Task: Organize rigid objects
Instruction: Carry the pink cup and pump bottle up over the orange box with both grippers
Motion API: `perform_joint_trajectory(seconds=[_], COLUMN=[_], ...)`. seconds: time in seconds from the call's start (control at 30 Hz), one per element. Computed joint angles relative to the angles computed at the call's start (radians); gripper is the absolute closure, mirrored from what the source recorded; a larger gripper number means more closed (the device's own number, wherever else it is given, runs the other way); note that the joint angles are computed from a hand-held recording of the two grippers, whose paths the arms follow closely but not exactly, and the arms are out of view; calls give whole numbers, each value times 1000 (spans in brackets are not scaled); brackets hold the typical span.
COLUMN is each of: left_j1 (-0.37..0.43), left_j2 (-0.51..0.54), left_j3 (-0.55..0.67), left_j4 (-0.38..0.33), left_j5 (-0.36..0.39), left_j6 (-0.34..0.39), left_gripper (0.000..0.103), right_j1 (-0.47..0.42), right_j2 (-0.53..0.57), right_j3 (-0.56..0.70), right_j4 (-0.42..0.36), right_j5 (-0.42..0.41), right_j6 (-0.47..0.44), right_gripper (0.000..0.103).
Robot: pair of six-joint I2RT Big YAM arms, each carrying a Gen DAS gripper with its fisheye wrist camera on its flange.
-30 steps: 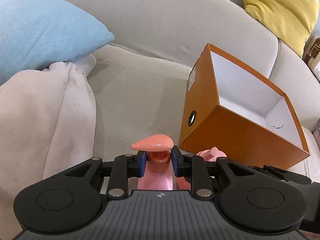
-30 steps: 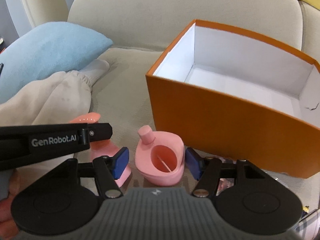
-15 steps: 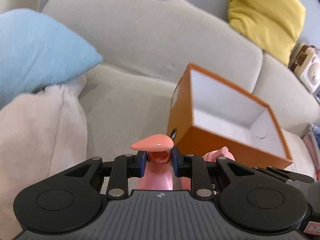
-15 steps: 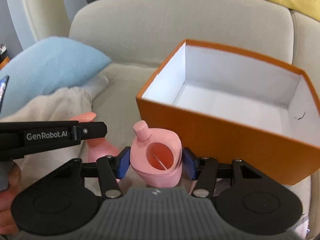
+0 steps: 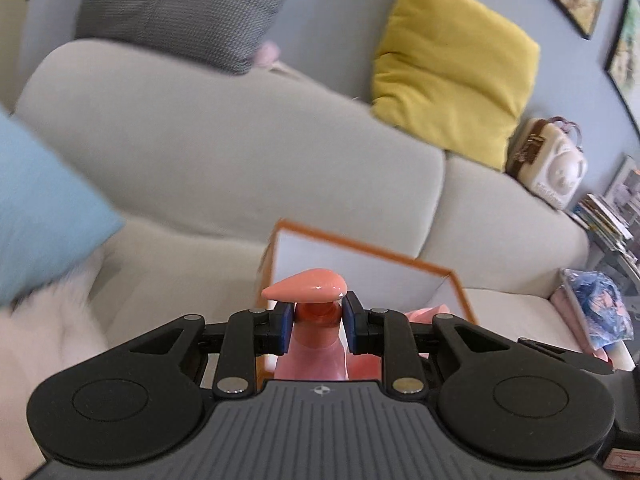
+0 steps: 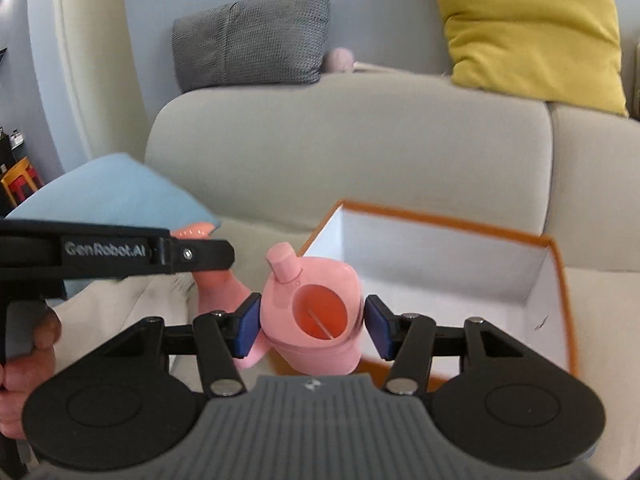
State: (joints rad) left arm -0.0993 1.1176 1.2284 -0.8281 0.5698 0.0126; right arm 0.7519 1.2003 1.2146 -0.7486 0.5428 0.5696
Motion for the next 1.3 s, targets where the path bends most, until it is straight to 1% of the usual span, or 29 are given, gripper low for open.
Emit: perform_joint_trajectory(seconds=[0.1,0.2,0.3,0.43,0.5,0.57,0.67,0.73,0.8,0.9,1.0,1.13,1.17,1.23,1.3], left_j1=[-52,-106,-139,-161,-161,-168,-165,-166,-174,-188,-209,-232,-241,-247,-255], left_j2=[75,157,237,340,366,387,422,437,458,478,474,481,480,480,476], left_j3=[70,132,180,232,233,231,251,258,271,281,258,260,252,244,238], left_j4=[6,14,32,50,63,84,65,67,62,58,97,93,105,111,109], left_j5=[9,2,-4,-1,3,-12,-15,-20,-68,-131,-208,-263,-281,-293,-316], left_j6=[20,60,120,177,199,223,235,265,288,326,384,440,449,455,474], left_gripper=[75,75,75,75,75,75,75,75,75,75,75,75,75,75,71], right_j1=[-64,-146,-213,-280,-308,-336,-361,-378,-399,-412,-418,-425,-428,-426,-424], right_j2=[0,10,34,100,136,181,239,271,299,325,348,353,354,348,345], right_j3=[20,40,60,95,108,126,149,160,174,187,206,203,204,198,194], right_j4=[-21,-42,-51,-54,-50,-46,-49,-41,-37,-30,-27,-30,-32,-39,-45], right_j5=[-28,-82,-117,-174,-207,-237,-263,-293,-320,-334,-343,-344,-347,-343,-338], right_j6=[-3,14,8,14,23,30,35,38,45,49,42,59,60,63,56], right_gripper=[46,46,46,46,46,46,46,46,46,46,46,46,46,46,46])
